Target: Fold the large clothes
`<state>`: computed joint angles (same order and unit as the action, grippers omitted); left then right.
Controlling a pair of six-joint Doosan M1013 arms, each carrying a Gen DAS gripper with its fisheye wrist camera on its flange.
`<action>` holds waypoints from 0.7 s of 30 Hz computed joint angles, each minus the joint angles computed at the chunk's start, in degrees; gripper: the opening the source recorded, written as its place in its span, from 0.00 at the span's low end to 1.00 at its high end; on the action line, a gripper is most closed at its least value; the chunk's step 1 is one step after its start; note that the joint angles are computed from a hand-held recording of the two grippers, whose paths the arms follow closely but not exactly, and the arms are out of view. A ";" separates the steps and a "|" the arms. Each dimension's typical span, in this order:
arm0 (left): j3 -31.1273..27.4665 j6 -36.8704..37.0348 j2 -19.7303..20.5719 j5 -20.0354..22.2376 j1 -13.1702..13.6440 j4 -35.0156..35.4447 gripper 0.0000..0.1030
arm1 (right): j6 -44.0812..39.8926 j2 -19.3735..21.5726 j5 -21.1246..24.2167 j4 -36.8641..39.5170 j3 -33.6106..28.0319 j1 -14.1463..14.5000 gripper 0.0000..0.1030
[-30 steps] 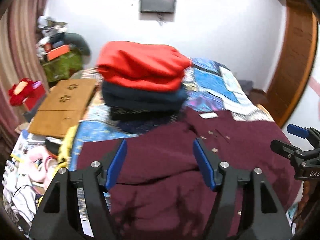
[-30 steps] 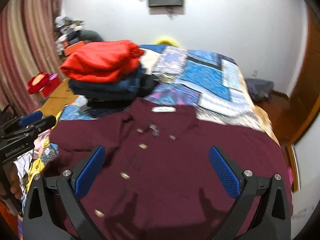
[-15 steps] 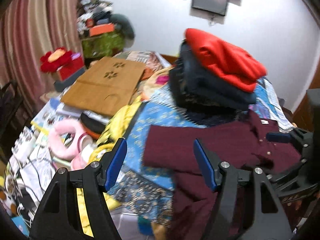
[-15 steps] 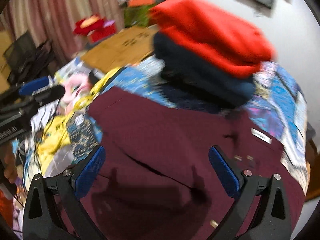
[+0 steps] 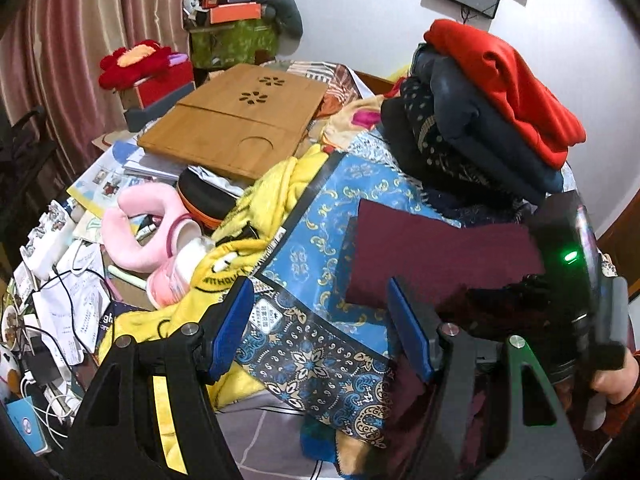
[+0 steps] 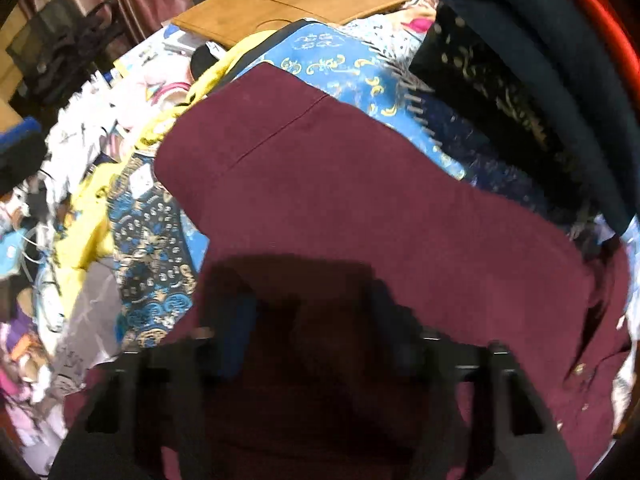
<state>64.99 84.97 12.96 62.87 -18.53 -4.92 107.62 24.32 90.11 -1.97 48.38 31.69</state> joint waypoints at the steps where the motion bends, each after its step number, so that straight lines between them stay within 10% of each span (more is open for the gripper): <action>1: -0.06 0.24 0.12 0.18 -0.10 -0.16 0.66 | 0.85 -0.69 -1.05 1.07 0.66 -0.31 0.19; 15: -1.07 3.57 2.05 4.29 -3.82 0.35 0.66 | 17.21 -15.34 -18.61 -13.75 7.73 -0.68 0.05; 21: -0.64 2.48 2.01 5.77 -4.84 0.63 0.66 | 19.15 -17.59 -15.56 -24.67 8.65 1.49 0.05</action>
<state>64.36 87.45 14.97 68.64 -23.37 -4.29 126.77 6.74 74.55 -26.64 57.04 33.18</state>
